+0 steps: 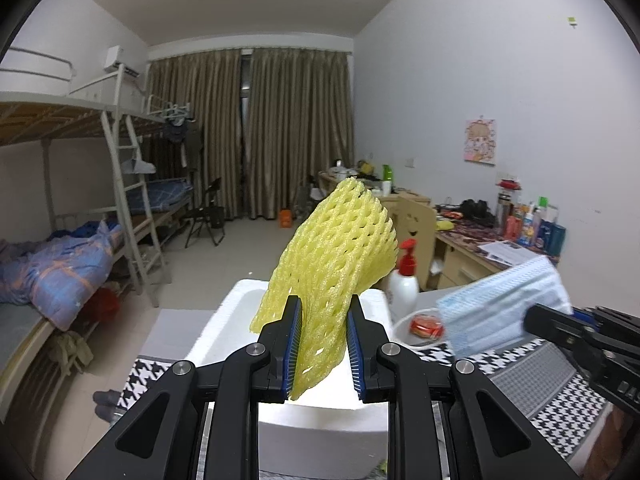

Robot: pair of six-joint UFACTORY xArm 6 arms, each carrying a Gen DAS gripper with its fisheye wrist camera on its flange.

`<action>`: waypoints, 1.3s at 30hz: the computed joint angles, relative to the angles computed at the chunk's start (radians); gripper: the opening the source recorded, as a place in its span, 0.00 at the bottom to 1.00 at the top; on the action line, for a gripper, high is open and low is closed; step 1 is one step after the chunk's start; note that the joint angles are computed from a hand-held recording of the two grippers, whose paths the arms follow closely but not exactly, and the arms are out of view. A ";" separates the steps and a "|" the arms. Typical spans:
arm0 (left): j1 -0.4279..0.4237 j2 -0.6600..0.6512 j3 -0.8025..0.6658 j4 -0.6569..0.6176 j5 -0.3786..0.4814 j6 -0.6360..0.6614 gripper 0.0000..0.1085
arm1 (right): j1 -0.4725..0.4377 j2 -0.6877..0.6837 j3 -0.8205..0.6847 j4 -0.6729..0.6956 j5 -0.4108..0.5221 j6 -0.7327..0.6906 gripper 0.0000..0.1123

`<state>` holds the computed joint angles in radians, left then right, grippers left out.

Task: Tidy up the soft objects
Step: 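Lift the yellow net and blue mask and carry both toward the white foam box, then drop the yellow net into the foam box with the left gripper while the right gripper drops the mask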

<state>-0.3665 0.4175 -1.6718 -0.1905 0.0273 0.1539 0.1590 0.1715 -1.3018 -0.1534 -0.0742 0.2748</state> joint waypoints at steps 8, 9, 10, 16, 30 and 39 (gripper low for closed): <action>0.030 0.073 -0.102 0.175 0.070 -0.177 0.21 | 0.007 0.019 -0.026 0.044 0.012 -0.042 0.18; 0.031 0.080 -0.111 0.172 0.078 -0.174 0.21 | 0.006 0.023 -0.031 0.040 0.016 -0.039 0.18; 0.033 0.087 -0.121 0.175 0.089 -0.176 0.21 | 0.006 0.025 -0.034 0.040 0.018 -0.038 0.18; 0.041 0.114 -0.156 0.218 0.120 -0.210 0.21 | 0.004 0.036 -0.052 -0.003 0.030 0.002 0.18; 0.057 0.147 -0.210 0.215 0.153 -0.213 0.70 | -0.008 0.059 -0.122 -0.325 0.065 0.299 0.18; 0.073 0.090 -0.113 0.196 0.059 -0.215 0.90 | 0.023 0.097 -0.172 -0.201 0.085 0.174 0.18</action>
